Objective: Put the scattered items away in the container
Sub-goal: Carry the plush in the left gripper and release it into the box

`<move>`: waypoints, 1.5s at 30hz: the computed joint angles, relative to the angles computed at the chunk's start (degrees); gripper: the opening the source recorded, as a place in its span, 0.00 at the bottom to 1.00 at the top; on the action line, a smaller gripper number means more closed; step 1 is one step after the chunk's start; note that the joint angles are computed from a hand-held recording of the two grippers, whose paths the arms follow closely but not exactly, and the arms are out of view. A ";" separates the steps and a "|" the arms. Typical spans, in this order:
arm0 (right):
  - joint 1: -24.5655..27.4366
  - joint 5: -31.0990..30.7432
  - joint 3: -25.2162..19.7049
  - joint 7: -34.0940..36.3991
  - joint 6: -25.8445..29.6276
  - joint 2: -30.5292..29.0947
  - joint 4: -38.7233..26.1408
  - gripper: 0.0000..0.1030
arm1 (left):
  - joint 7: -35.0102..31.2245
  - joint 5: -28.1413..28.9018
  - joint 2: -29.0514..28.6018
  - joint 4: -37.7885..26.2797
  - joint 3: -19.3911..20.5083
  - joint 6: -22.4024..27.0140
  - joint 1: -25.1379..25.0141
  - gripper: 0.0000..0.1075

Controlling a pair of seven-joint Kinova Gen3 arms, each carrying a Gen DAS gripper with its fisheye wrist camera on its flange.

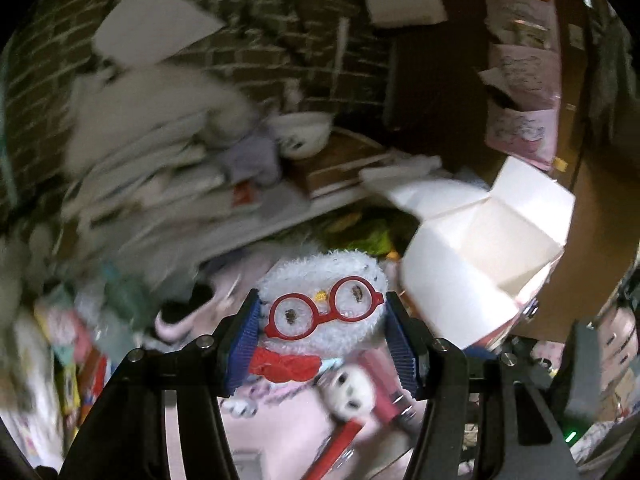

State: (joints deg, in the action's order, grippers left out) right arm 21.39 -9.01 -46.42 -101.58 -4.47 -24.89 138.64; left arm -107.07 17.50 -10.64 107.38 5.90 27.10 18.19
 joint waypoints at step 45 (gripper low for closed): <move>-15.95 -6.37 14.39 4.53 -3.67 4.87 3.85 0.92 | 11.43 -20.35 23.91 -32.27 5.94 22.58 15.49 0.70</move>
State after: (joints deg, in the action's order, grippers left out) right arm 5.43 -15.39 -32.03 -97.05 -8.14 -20.02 142.49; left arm -95.65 -2.85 13.27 75.12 11.84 49.68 33.68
